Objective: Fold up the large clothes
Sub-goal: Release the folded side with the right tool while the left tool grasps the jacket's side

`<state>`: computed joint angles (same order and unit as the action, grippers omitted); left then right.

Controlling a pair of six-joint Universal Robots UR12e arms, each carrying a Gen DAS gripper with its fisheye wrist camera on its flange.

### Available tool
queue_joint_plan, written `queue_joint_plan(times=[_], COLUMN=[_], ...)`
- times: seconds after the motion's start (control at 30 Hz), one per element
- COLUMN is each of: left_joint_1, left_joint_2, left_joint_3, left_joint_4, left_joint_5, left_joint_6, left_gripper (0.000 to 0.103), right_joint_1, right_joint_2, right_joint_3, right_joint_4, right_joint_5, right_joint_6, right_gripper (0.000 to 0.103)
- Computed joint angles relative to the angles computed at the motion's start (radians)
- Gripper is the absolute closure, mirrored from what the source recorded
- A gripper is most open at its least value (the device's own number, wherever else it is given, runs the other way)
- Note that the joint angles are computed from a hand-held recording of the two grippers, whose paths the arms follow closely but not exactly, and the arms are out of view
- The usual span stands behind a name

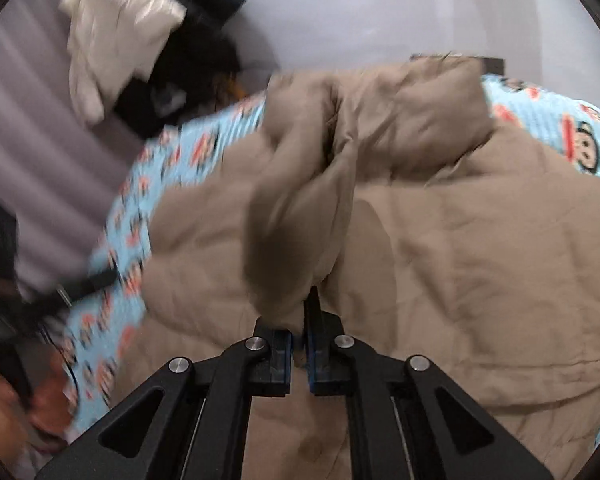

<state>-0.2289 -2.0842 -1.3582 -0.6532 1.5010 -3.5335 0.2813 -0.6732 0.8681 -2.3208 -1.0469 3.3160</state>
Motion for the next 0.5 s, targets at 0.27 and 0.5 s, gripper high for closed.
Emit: queue_joint_plan(times=[0.27,0.5], left_joint_1=[0.000,-0.014], left_joint_2=[-0.047,-0.109], left_joint_3=[0.050,0.121], left_joint_4=[-0.041,-0.134], left_joint_5=[-0.185,-0.183], left_joint_6=[0.046,0.050], left_gripper=[0.000,0.002], right_joint_1=[-0.038,-0.113], right_joint_2=[-0.073,-0.151], right_joint_3=[0.137,0.321], right_joint_4=[-0.064,-0.141], right_joint_5=[0.030,-0.016], right_joint_6=[0.090,0.279], right_gripper=[0.022,0.022])
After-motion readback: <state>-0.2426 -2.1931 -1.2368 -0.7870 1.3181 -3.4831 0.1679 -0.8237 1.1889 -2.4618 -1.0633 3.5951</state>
